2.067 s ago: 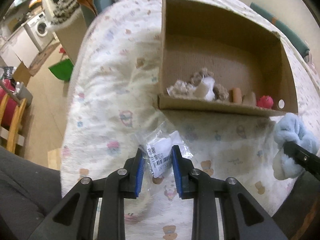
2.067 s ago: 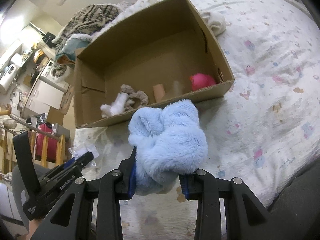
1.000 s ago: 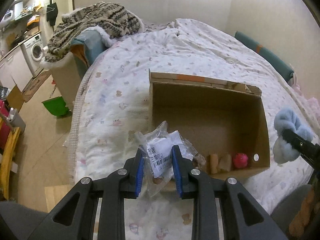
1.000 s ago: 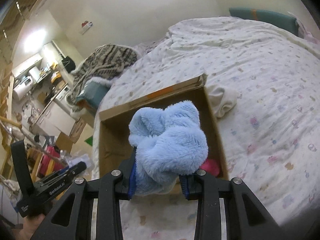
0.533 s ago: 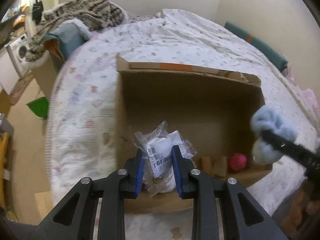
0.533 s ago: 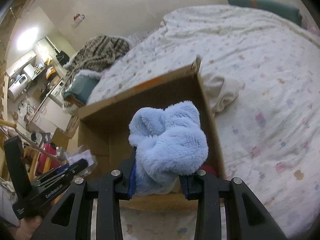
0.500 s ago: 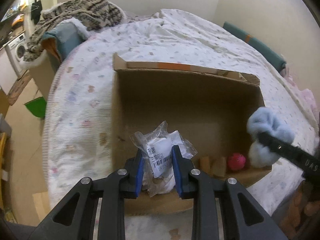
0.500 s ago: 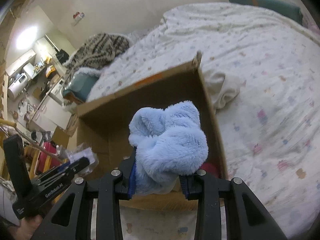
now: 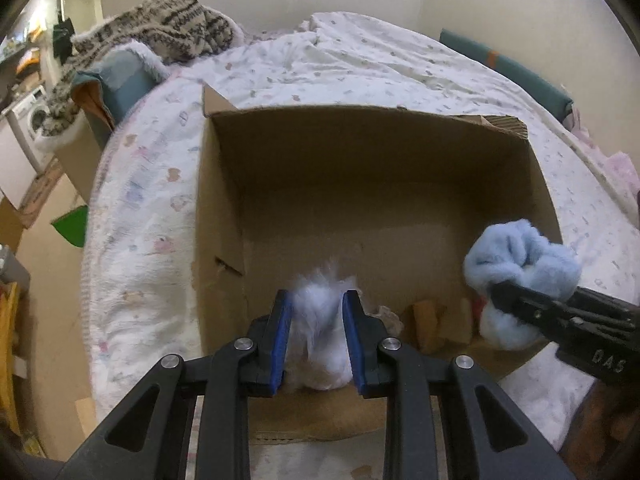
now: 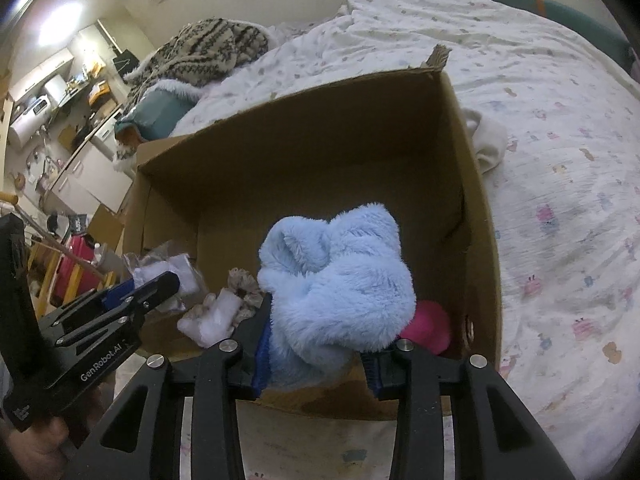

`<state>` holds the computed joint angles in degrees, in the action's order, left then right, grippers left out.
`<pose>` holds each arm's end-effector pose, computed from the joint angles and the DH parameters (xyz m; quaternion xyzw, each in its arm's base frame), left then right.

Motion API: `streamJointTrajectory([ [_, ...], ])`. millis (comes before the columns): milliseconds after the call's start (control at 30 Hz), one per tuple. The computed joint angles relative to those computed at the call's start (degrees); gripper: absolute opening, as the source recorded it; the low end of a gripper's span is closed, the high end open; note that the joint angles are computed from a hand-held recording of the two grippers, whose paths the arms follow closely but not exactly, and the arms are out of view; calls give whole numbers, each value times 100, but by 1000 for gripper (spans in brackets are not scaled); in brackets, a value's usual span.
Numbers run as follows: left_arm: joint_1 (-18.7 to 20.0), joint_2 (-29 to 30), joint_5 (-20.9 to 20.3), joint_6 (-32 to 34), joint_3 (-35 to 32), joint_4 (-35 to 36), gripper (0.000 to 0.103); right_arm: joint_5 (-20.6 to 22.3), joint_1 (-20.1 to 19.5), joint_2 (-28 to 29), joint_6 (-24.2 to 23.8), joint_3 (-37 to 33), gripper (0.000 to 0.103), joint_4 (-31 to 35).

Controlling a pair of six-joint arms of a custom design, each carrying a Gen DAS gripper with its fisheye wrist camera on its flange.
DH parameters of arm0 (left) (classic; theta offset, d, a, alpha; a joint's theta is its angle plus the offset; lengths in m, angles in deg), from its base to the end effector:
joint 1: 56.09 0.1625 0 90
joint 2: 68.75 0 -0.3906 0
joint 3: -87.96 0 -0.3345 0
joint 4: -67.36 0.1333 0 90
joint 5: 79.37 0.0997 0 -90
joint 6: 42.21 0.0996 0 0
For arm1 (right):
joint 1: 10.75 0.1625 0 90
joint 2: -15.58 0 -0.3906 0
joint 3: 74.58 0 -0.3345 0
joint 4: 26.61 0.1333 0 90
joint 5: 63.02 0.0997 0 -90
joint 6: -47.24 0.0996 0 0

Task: Organize soft objects
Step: 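Carry the bag and blue fluffy item into the box with both grippers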

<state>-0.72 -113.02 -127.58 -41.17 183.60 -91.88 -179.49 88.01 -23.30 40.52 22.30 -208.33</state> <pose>-0.1802 -0.6123 0.1338 0.2299 0.8955 -0.2407 0.2954 0.1813 -0.5930 0.1052 0.0597 -0.9321 0.2862 0.2140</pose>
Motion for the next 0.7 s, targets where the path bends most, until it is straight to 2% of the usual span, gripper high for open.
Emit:
streamJointTrajectory([
  [333, 2, -30, -16, 10, 77, -120, 24, -98, 49, 57, -5, -63, 42, 136],
  [500, 26, -73, -73, -128, 58, 20, 26, -152, 92, 128, -172, -119, 44, 125],
  [600, -8, -78, 8, -102, 100, -48, 40, -168, 95, 136, -176, -122, 45, 118],
  [667, -54, -75, 161, -126, 167, -168, 57, -157, 87, 126, -146, -119, 47, 126],
  [700, -77, -77, 225, -133, 212, -263, 59, -163, 85, 121, -129, -123, 49, 133],
])
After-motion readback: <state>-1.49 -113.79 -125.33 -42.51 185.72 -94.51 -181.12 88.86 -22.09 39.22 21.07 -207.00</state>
